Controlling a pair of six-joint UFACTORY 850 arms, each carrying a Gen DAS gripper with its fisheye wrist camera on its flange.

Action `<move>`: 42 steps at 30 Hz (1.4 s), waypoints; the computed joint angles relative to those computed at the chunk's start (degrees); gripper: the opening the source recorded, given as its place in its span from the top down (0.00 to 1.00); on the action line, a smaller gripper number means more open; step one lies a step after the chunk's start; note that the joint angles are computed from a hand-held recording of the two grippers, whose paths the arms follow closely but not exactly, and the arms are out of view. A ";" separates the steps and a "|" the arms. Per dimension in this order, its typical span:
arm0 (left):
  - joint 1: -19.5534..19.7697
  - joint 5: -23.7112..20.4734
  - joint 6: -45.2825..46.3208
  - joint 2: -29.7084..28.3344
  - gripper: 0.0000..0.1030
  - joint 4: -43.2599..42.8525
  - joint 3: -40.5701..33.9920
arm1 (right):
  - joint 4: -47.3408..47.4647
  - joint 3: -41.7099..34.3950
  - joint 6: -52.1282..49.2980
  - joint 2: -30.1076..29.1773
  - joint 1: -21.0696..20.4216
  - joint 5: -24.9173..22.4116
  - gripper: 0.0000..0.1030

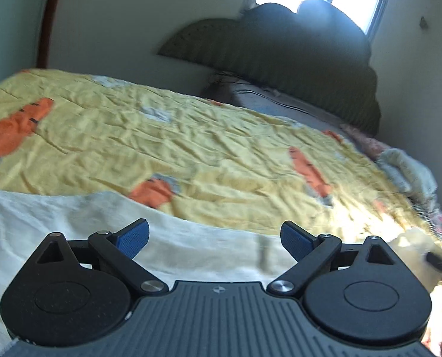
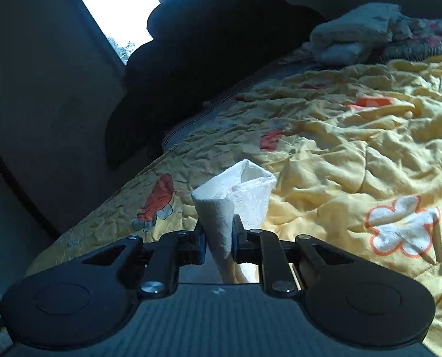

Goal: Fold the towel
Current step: 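Grasp the cloth edge with the right gripper and lift it toward the left gripper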

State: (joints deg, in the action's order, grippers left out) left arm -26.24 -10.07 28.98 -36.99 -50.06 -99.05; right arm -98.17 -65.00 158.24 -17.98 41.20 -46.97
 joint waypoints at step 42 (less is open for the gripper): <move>-0.59 -3.58 5.56 1.93 0.92 4.30 3.85 | 19.07 -38.72 -58.90 -25.69 11.77 16.85 0.82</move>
State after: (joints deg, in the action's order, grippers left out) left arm -26.83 -13.65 34.54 -35.06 -45.77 -95.20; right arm -79.09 -103.72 99.35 -43.67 52.96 -30.12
